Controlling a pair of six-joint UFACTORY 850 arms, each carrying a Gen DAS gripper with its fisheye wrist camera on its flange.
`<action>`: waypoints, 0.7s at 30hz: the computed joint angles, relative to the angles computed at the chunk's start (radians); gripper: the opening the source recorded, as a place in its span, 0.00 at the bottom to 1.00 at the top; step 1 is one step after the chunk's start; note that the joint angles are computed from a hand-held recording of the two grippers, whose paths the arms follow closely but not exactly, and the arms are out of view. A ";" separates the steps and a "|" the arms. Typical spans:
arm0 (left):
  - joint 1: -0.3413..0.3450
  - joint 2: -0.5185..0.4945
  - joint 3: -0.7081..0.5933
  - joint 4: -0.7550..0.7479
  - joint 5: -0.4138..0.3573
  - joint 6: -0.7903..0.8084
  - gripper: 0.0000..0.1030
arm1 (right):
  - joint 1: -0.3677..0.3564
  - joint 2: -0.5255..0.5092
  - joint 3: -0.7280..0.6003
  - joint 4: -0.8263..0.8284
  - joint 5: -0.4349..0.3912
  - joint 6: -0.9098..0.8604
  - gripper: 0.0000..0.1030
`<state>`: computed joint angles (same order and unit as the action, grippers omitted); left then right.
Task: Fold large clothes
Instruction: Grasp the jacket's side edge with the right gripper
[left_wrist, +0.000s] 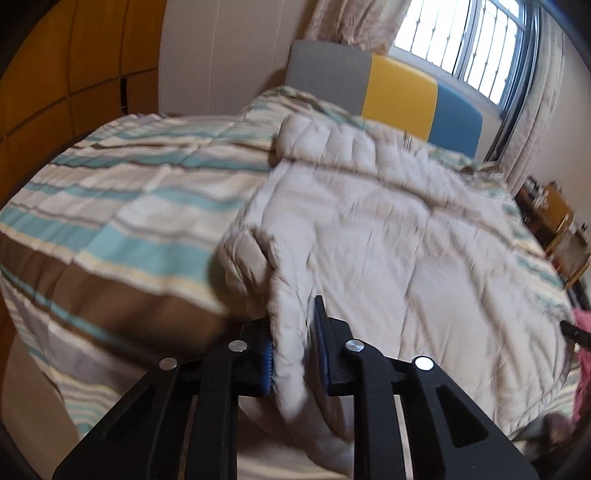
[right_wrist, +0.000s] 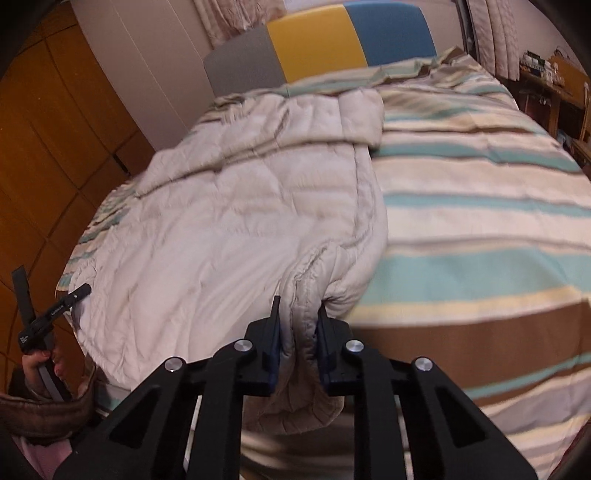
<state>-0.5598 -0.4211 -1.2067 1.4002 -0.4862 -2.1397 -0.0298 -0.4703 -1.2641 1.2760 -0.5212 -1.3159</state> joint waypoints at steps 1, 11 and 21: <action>0.006 0.002 -0.008 0.018 0.003 -0.016 0.17 | 0.009 -0.004 -0.026 0.021 0.013 -0.013 0.15; 0.106 -0.088 -0.223 0.034 -0.011 0.034 0.17 | 0.020 -0.157 -0.320 -0.021 -0.013 0.203 0.15; 0.177 -0.127 -0.225 0.051 0.099 -0.152 0.18 | 0.065 -0.421 -0.701 -0.300 -0.025 0.639 0.14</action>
